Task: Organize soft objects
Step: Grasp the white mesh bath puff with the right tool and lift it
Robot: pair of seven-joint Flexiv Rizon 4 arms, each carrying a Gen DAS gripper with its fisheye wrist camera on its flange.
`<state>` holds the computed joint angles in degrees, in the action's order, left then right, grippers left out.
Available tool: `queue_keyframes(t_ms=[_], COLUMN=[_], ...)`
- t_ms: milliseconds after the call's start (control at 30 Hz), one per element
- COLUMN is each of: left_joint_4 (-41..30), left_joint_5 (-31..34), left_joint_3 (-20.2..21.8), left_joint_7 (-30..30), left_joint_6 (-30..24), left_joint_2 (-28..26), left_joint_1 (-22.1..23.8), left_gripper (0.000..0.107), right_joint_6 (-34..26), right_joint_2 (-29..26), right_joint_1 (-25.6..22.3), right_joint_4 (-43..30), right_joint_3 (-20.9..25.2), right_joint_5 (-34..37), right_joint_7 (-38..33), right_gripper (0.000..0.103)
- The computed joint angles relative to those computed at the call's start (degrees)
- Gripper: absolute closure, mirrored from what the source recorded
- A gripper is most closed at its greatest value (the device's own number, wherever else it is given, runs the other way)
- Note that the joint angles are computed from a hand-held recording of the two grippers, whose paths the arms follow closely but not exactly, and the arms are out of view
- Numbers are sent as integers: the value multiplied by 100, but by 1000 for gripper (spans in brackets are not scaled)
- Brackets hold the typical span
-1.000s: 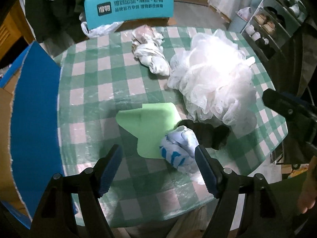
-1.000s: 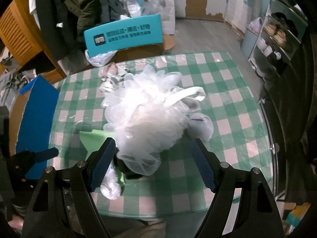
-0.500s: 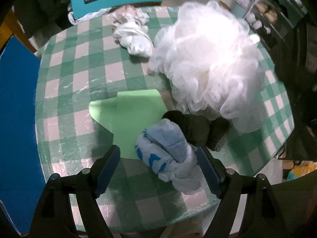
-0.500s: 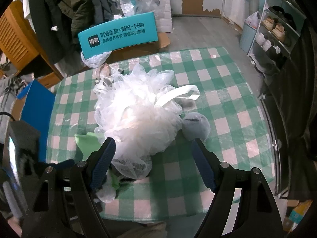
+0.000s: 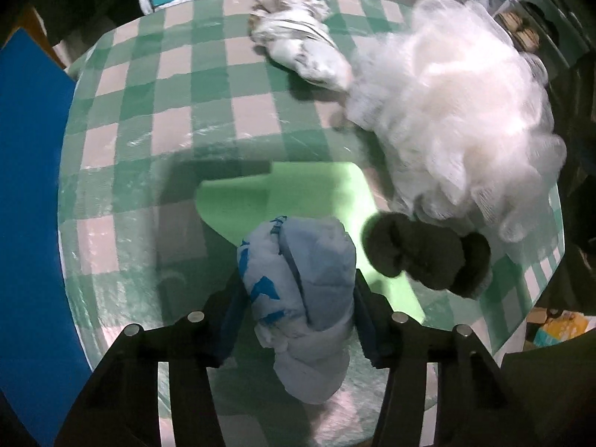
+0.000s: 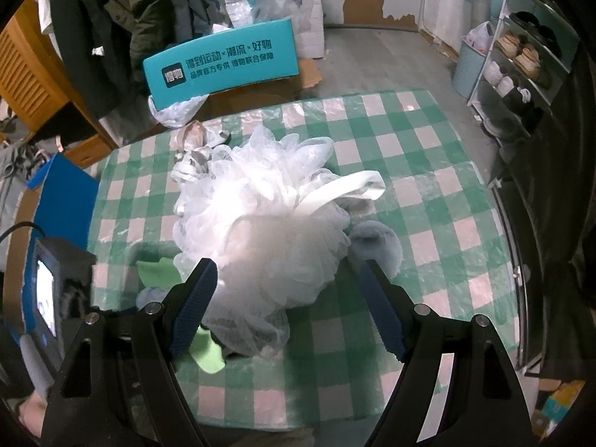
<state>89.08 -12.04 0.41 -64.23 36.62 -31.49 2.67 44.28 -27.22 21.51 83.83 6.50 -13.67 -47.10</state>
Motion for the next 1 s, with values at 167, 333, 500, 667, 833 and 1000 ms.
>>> queue_keyframes(t_ms=[167, 333, 500, 667, 833, 1000], left_joint_4=[-44, -287, -423, -626, -643, -729], left_joint_5=[-86, -158, -194, -217, -225, -274], left_joint_3=[-4, -4, 0, -5, -7, -16], left_joint_7=[42, 132, 115, 16, 38, 29], left_joint_6=[134, 194, 181, 70, 86, 21], left_joint_2=[3, -94, -148, -274, -311, -376], left_joint_1=[90, 209, 259, 274, 316, 371], left_gripper=[57, 58, 57, 57, 57, 57], right_joint_6=[17, -117, -339, -603, -1114, -1355], right_joint_2=[-290, -645, -919, -1121, -1421, -1587], right_joint_1=[23, -15, -55, 22, 165, 161], right_joint_4=[-318, -740, -1075, -1346, -1720, -1916], right_joint_3=[-43, 0, 83, 77, 8, 7], right_joint_5=[-39, 157, 474, 535, 411, 516], right_joint_7=[-92, -220, -337, -467, -649, -688], right_gripper=[24, 23, 22, 19, 10, 7])
